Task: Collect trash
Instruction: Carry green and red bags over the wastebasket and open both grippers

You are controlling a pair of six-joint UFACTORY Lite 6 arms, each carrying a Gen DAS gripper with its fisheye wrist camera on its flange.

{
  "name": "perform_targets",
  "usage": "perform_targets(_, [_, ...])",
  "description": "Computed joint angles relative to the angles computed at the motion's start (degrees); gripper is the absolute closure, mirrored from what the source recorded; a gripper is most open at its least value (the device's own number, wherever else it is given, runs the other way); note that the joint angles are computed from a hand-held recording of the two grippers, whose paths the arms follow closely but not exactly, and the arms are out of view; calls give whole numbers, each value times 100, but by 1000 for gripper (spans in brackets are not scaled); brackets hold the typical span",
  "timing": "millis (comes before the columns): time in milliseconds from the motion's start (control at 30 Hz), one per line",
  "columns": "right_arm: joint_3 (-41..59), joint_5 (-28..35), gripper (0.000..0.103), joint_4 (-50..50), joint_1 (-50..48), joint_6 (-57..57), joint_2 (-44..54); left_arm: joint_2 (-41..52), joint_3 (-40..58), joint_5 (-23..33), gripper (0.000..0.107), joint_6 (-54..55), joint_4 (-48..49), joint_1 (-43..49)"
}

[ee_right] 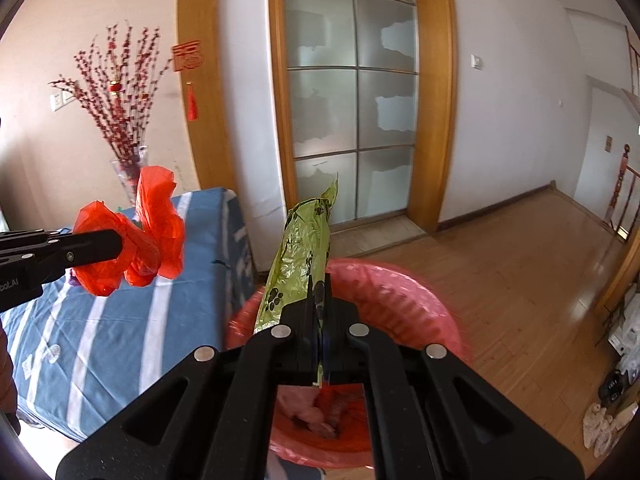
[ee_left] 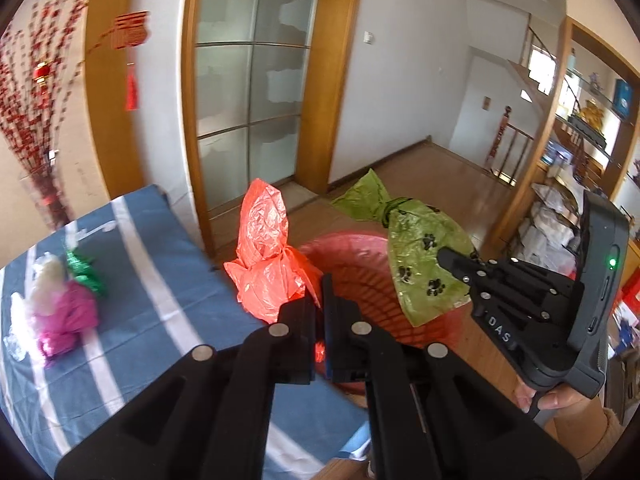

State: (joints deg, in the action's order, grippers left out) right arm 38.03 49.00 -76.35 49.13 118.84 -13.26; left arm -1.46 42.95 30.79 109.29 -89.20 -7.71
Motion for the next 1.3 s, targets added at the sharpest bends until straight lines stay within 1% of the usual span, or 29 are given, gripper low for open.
perform_targets(100, [-258, 18, 101, 72, -66, 40, -253, 84, -61, -211, 102, 182, -338, -431])
perform_targets(200, [-607, -92, 101, 88, -252, 54, -616, 265, -22, -365, 102, 248, -584, -829])
perform_targets(400, [-1048, -531, 101, -85, -685, 215, -932, 646, 92, -551, 102, 458, -994, -1382])
perform_targets(733, [-1388, -1238, 101, -542, -1304, 610, -880, 1695, 698, -692, 102, 311, -1062, -1827])
perform_targets(833, [-1469, -1343, 100, -580, -1380, 664, -853, 1976, 897, -660, 102, 158, -911, -1854])
perform_targets(900, [-1508, -1465, 97, -613, -1484, 675, -839, 2071, 962, -694, 101, 133, -904, -1900])
perform_targets(933, [-1559, -1520, 89, -629, -1523, 707, -848, 2081, 967, -730, 100, 123, -922, -1931])
perform_targets(967, [-1584, -1523, 70, -619, -1535, 704, -864, 2124, 982, -762, 98, 169, -978, -1932])
perform_targets(1000, [-1625, -1466, 61, -617, -1501, 739, -890, 2179, 1022, -809, 90, 187, -1003, -1930])
perform_targets(1033, [-1690, -1351, 54, -634, -1422, 814, -940, 2196, 1026, -819, 78, 196, -1000, -1896])
perform_targets(1100, [-1780, -1269, 54, -505, -1389, 708, -1051, 2196, 970, -862, 70, 468, -1246, -1785])
perform_targets(1200, [-1870, -1185, 54, -346, -1423, 531, -1191, 2153, 897, -896, 68, 587, -1304, -1554])
perform_targets(1300, [-1879, -970, 54, -85, -1335, 256, -1348, 2023, 724, -878, 62, 1056, -1652, -1197])
